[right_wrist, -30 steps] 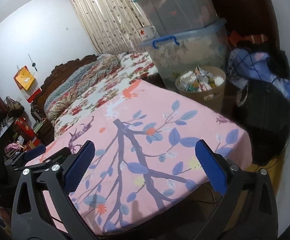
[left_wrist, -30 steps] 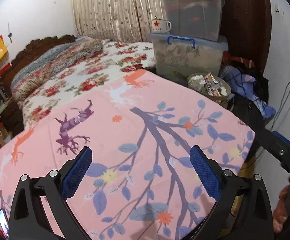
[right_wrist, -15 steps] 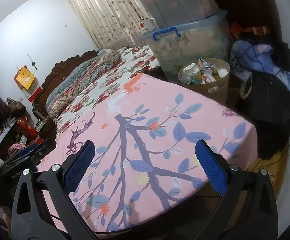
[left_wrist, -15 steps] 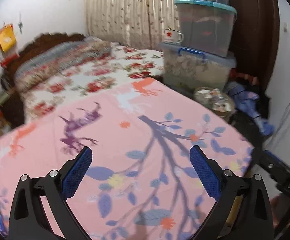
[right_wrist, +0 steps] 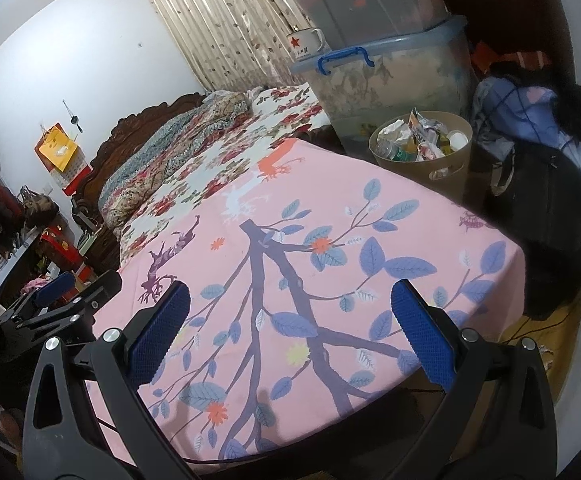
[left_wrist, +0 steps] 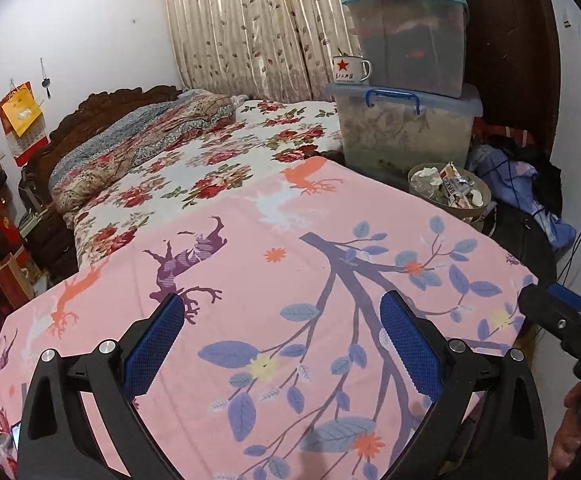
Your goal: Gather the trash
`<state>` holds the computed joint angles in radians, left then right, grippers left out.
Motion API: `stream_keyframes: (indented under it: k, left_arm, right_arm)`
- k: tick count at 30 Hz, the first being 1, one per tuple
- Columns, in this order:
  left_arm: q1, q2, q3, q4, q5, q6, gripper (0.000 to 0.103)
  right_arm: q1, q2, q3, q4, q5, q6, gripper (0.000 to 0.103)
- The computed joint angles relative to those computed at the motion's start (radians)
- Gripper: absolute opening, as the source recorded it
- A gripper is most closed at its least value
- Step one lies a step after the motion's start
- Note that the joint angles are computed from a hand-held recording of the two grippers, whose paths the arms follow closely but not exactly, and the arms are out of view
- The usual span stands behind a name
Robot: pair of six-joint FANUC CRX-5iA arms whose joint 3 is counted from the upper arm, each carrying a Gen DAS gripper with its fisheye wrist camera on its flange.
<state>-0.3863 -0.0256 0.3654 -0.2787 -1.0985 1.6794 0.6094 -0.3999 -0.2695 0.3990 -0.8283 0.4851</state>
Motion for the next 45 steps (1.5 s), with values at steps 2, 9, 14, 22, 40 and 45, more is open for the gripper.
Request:
stream_keyframes:
  k: [2,9,14,22,40,45]
  left_arm:
    - [-0.006,-0.001,0.002,-0.010,-0.001,0.003,0.094]
    - [-0.051,-0.007,0.006,-0.086,0.008,0.035,0.094]
    - [-0.051,-0.007,0.010,-0.088,0.010,0.042,0.094]
    - [-0.015,-0.008,0.004,-0.031,0.010,0.046,0.094]
    - [0.053,-0.003,-0.021,0.108,0.006,0.018,0.094]
    - [0.043,0.010,-0.008,0.090,-0.018,0.019,0.094]
  right_arm:
    - [0.001,-0.001,-0.002,-0.003,0.001,-0.001,0.100]
    - [0.005,-0.007,-0.010,0.004,0.005,-0.009,0.100]
    - [0.004,-0.008,-0.007,-0.007,0.002,-0.005,0.100]
    - [0.003,-0.005,-0.005,-0.022,0.003,0.003,0.100]
    - [0.006,-0.005,-0.005,-0.018,0.000,0.002,0.100]
    - [0.015,-0.014,-0.013,0.011,0.001,-0.015,0.100]
